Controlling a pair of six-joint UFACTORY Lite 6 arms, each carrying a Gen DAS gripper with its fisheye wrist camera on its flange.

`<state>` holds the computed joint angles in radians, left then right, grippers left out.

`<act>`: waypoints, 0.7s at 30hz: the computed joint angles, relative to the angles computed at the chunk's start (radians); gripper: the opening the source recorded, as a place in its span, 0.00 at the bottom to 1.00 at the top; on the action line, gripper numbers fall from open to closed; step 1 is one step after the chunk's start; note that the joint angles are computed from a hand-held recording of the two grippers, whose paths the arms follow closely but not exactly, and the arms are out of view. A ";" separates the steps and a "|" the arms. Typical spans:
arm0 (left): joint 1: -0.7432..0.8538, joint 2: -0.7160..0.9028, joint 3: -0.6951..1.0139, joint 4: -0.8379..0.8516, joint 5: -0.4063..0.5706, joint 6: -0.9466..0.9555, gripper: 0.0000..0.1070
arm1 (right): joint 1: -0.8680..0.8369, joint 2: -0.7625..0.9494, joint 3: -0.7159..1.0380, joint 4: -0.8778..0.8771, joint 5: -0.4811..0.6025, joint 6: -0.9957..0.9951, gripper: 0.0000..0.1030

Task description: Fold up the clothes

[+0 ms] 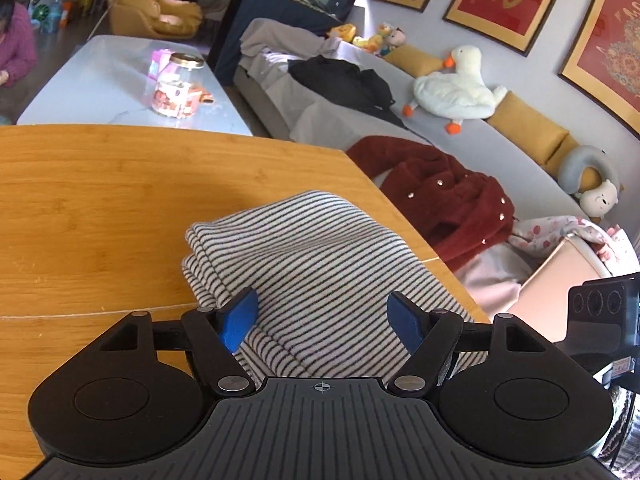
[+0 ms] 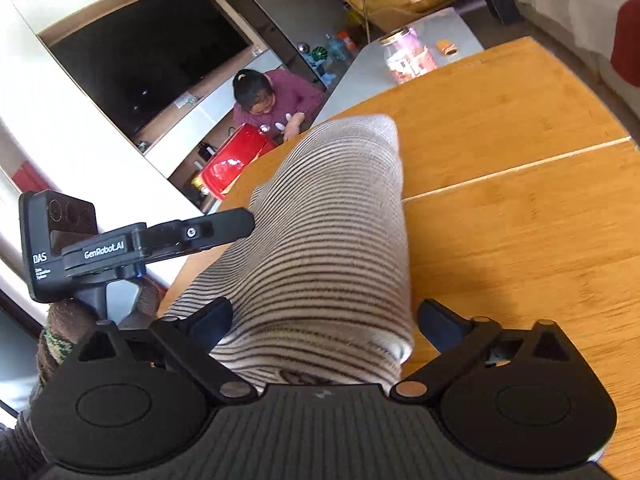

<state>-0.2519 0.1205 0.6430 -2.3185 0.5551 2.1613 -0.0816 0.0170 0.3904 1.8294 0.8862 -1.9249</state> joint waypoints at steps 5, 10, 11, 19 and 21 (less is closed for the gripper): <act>0.022 0.014 0.004 -0.012 0.008 0.003 0.78 | -0.022 -0.250 -0.051 -0.128 0.038 0.084 0.56; 0.093 0.068 0.021 0.078 0.089 -0.080 0.77 | 0.112 -0.398 -0.119 -0.149 -0.225 0.051 0.57; 0.089 0.066 0.016 0.069 0.091 -0.061 0.77 | 0.155 -0.406 -0.136 -0.119 -0.289 0.023 0.57; 0.106 0.140 0.029 0.100 0.105 -0.094 0.87 | -0.065 -0.341 -0.032 -0.196 -0.052 0.087 0.98; 0.115 0.149 0.023 0.097 0.131 -0.092 0.87 | -0.116 -0.304 0.028 -0.193 -0.001 0.110 1.00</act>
<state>-0.1372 0.2698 0.6655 -2.2213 0.6865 2.0698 -0.1972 -0.2868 0.4181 1.6361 0.8852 -1.8152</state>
